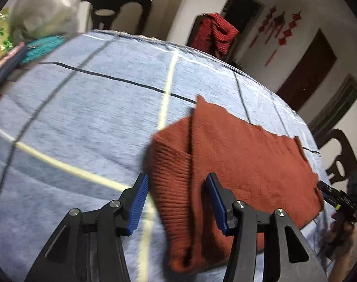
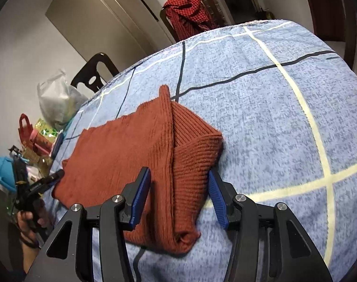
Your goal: Fold small clothes
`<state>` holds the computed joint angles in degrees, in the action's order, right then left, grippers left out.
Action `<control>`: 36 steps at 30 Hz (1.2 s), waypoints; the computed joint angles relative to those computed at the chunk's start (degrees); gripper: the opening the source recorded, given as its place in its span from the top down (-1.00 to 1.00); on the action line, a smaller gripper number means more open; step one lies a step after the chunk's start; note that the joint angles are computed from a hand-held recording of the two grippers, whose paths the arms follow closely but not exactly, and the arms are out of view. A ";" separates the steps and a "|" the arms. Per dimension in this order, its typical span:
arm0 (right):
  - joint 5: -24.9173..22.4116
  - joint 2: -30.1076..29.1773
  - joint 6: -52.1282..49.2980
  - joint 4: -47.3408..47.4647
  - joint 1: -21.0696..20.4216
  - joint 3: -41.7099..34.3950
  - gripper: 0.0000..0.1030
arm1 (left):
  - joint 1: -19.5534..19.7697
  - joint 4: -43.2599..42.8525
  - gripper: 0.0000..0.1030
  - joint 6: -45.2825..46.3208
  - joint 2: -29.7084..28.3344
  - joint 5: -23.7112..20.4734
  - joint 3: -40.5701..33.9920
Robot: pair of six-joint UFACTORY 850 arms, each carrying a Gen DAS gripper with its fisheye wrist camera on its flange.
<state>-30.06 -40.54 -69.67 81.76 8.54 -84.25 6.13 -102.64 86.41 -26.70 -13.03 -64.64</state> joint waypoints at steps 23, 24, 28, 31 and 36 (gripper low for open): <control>-1.06 -2.29 5.33 -7.16 1.23 -3.99 0.50 | -2.19 -9.55 0.64 11.89 -0.30 -0.94 -0.87; -1.14 -2.70 5.60 -7.55 1.25 -4.59 0.53 | -2.43 -9.45 0.65 12.04 -0.46 -0.52 -1.14; -1.76 -2.38 5.71 -7.72 1.37 -4.88 0.72 | -2.79 -6.01 0.70 8.95 0.11 -1.04 -1.57; -3.63 -0.54 1.18 -3.79 1.26 -4.13 0.74 | -2.52 -7.38 0.71 10.78 1.91 -2.60 -1.34; -5.54 3.66 -4.98 1.57 1.47 -2.13 0.74 | -1.98 -9.15 0.71 13.67 6.31 -5.51 -0.38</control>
<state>-35.60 -36.88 -74.66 83.32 10.00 -86.39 4.14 -111.79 100.07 -20.39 -18.54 -65.02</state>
